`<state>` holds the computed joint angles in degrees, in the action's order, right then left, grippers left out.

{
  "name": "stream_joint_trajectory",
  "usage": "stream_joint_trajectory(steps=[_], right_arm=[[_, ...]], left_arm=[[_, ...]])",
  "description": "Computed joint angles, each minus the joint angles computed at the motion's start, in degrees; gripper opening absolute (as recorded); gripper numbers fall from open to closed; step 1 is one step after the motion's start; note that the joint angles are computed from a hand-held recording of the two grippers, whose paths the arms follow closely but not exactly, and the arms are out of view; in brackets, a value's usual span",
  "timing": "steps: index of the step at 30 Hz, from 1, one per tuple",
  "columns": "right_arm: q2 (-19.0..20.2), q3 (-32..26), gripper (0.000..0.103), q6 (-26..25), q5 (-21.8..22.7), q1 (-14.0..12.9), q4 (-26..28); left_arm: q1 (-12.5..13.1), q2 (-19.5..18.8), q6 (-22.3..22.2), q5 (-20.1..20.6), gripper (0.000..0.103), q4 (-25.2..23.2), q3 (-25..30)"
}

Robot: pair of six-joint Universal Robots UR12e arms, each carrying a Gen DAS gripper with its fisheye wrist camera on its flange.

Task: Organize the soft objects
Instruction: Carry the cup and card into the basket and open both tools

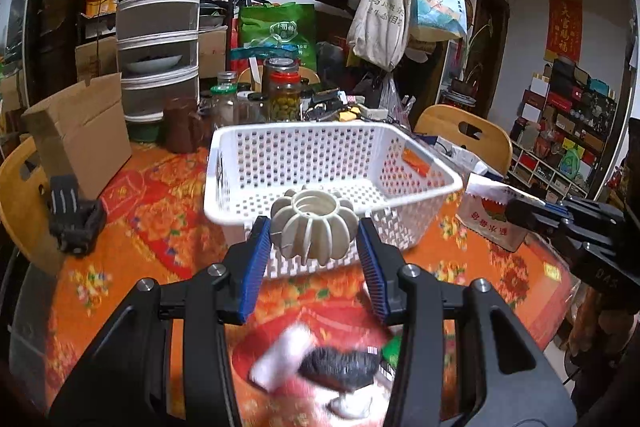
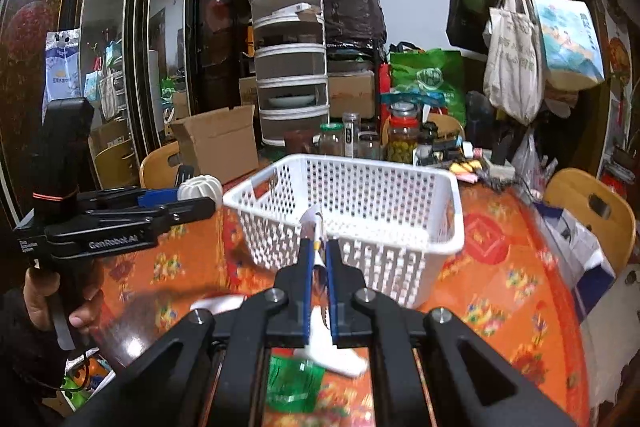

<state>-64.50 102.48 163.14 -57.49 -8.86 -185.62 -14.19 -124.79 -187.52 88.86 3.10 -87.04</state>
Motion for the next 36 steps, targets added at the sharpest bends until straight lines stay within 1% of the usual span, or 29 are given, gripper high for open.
stream_joint_trajectory(steps=[2, 4, 6, 9, 10, 11, 12, 13, 16, 17, 18, 20, 23, 27, 29, 31, 33, 35, 36], right_arm=[[0.43, -2.24, 0.005, -0.12, -0.22, 0.44, 1.67], [1.04, -4.47, 0.005, 0.32, -0.88, 0.93, 3.15], [1.74, -6.80, 0.005, 0.57, -1.15, 1.33, 5.74], [3.41, -10.82, 0.005, 0.43, -4.07, 2.35, 9.45], [4.05, -12.34, 0.005, 0.28, -4.69, 2.61, 11.49], [4.83, -14.08, 0.005, 0.14, -5.42, 2.89, 14.03], [5.88, -16.12, 0.005, 0.25, -6.52, 3.23, 16.68], [6.76, -17.82, 0.005, 0.23, -7.51, 3.53, 18.89], [9.31, -22.30, 0.005, 0.00, -10.30, 4.22, 25.16], [10.51, -24.52, 0.005, -0.10, -11.31, 4.50, 28.59], [11.29, -25.64, 0.005, -0.19, -11.77, 4.56, 30.53], [13.08, -28.47, 0.005, -0.09, -13.26, 4.84, 34.55], [15.41, -31.90, 0.005, 0.20, -15.27, 5.10, 39.08], [17.08, -34.14, 0.005, 0.25, -16.60, 5.17, 42.29], [17.42, -34.56, 0.005, 0.09, -16.88, 5.24, 42.67], [17.53, -34.71, 0.005, 0.13, -16.20, 5.11, 42.86], [17.47, -34.53, 0.008, 0.41, -14.99, 4.82, 42.69], [17.22, -34.01, 0.012, 0.76, -13.83, 4.52, 41.78], [17.07, -33.73, 0.014, 0.89, -13.21, 4.37, 41.28]], left_arm=[[0.21, -0.73, -0.13, 0.00, 0.041, -2.66, 2.82], [0.38, -1.89, 0.17, 0.05, 0.041, -6.43, 6.51], [0.49, -3.29, 0.03, 0.02, 0.041, -10.38, 10.21], [0.92, -6.07, -1.09, -0.81, 0.041, -17.26, 16.51], [1.08, -7.34, -1.60, -1.28, 0.041, -20.68, 19.34], [1.16, -8.46, -2.02, -1.43, 0.041, -22.77, 21.39], [1.32, -10.00, -2.61, -1.83, 0.041, -26.58, 24.50], [1.39, -10.89, -2.72, -2.06, 0.041, -28.91, 26.27], [1.60, -14.92, -3.96, -2.59, 0.041, -38.36, 33.80], [1.59, -16.36, -4.24, -2.41, 0.041, -41.86, 36.65], [1.55, -17.08, -4.49, -2.18, 0.041, -43.21, 37.70], [1.48, -19.16, -5.08, -1.72, 0.041, -47.59, 41.43], [1.54, -21.52, -6.01, -2.09, 0.041, -52.64, 45.85], [1.17, -23.73, -5.75, -0.82, 0.041, -56.90, 49.97], [1.14, -24.50, -6.02, -0.89, 0.041, -57.45, 51.15], [1.14, -24.35, -5.87, -0.96, 0.041, -57.04, 50.67], [0.97, -24.05, -5.38, -0.37, 0.042, -55.78, 49.89], [0.93, -23.73, -5.50, -0.14, 0.049, -54.79, 49.26], [0.98, -23.41, -5.77, -0.35, 0.055, -53.89, 48.63]])
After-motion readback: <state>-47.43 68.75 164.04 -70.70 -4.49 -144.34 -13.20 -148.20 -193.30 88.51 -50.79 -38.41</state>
